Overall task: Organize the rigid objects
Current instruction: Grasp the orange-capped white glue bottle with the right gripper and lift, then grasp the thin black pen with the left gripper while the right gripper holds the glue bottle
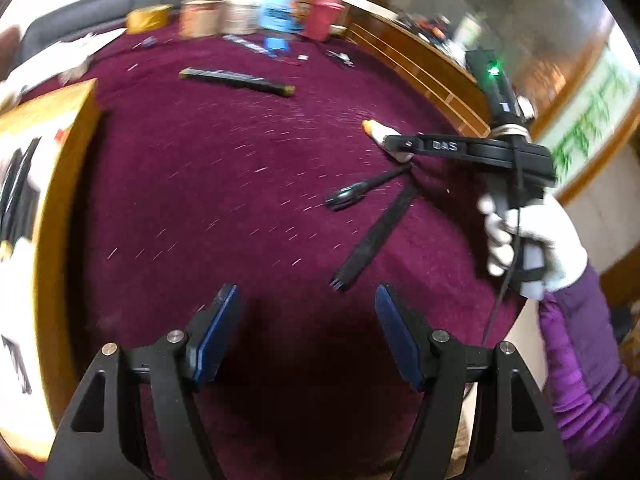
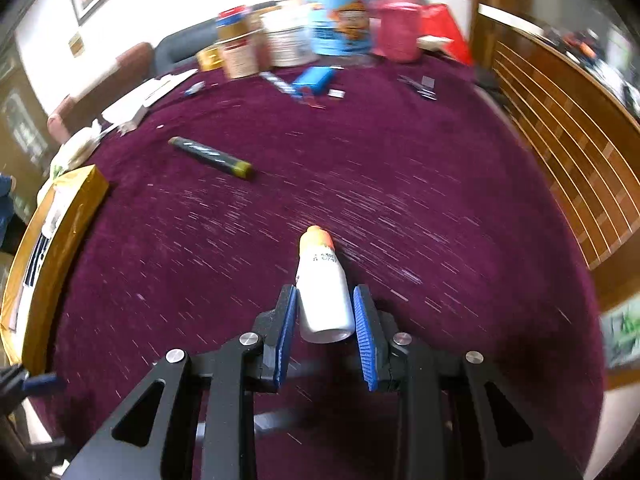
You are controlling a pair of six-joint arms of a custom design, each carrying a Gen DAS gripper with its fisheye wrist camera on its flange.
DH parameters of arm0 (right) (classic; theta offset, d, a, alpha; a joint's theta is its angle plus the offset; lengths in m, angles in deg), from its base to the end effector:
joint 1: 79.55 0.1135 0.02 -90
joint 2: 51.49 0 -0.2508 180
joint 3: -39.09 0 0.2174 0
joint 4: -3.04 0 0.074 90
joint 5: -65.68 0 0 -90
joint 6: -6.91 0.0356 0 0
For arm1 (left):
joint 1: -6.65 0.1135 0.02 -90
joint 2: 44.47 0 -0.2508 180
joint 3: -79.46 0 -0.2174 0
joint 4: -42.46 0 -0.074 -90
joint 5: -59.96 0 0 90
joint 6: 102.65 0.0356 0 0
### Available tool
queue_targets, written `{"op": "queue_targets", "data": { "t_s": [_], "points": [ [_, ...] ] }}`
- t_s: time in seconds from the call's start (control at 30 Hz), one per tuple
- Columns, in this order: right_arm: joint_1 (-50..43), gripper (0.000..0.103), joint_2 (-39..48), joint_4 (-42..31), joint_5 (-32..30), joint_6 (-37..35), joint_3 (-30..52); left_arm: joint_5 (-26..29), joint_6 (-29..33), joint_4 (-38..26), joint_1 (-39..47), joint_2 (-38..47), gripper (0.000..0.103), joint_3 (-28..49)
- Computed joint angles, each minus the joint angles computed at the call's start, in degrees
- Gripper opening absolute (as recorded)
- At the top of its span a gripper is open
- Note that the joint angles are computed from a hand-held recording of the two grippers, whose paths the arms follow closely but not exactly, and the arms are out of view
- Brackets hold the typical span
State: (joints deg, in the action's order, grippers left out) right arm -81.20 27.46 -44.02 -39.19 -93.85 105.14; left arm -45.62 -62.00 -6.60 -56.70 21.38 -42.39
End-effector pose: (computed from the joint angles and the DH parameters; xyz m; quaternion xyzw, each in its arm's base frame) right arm 0.2383 0.0023 0.2173 -0.1095 0.9520 0.0965 0.2690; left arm 0.0948 -0.1675 0.2226 0.0772 0.9470 -0.1639 0.2651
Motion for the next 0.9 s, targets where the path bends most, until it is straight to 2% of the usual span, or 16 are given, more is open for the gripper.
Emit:
{"op": "queue_targets", "data": {
  "t_s": [0.1,0.23,0.3,0.37,0.4,0.43,0.53,0.6,0.77,0.9],
  "points": [
    [-8.4,0.026,-1.3,-2.4,-3.9,-4.2,-0.8,1.9,7.8,3.6,2.3,7.6,0.069,5.0],
    [-16.3,0.026,-1.6,-5.0,-7.8,-8.8,-1.0,-1.4,17.1,3.1,5.3,16.9,0.068,13.2],
    [-19.0,0.026,-2.0,-5.8,-9.4,-10.6,-1.5,-0.4,21.7,4.3,6.8,20.1,0.068,15.9],
    [-20.9,0.026,-2.2,-6.6,-10.7,-11.8,-1.7,-0.5,28.3,5.7,7.6,24.2,0.064,18.9],
    [-21.4,0.026,-2.1,-6.6,-11.3,-12.0,-2.0,-0.6,30.5,6.2,8.0,26.3,0.056,20.1],
    [-22.2,0.026,-1.7,-6.9,-12.1,-12.4,-1.9,-0.3,31.7,5.8,8.3,28.2,0.045,21.4],
    [-23.4,0.026,-1.8,-6.4,-13.8,-12.8,-2.9,0.9,34.2,4.8,8.3,32.6,0.024,23.3],
    [-23.6,0.026,-1.8,-6.0,-14.3,-12.8,-3.2,-0.6,35.5,7.6,6.4,31.8,0.017,20.7],
    [-24.8,0.026,-1.4,-5.6,-16.3,-13.9,-3.6,0.5,33.9,6.0,6.3,31.8,0.014,21.2],
    [-24.5,0.026,-2.0,-4.8,-15.7,-13.7,-4.3,-1.2,32.8,4.0,5.7,35.8,0.015,26.8]
  ]
}}
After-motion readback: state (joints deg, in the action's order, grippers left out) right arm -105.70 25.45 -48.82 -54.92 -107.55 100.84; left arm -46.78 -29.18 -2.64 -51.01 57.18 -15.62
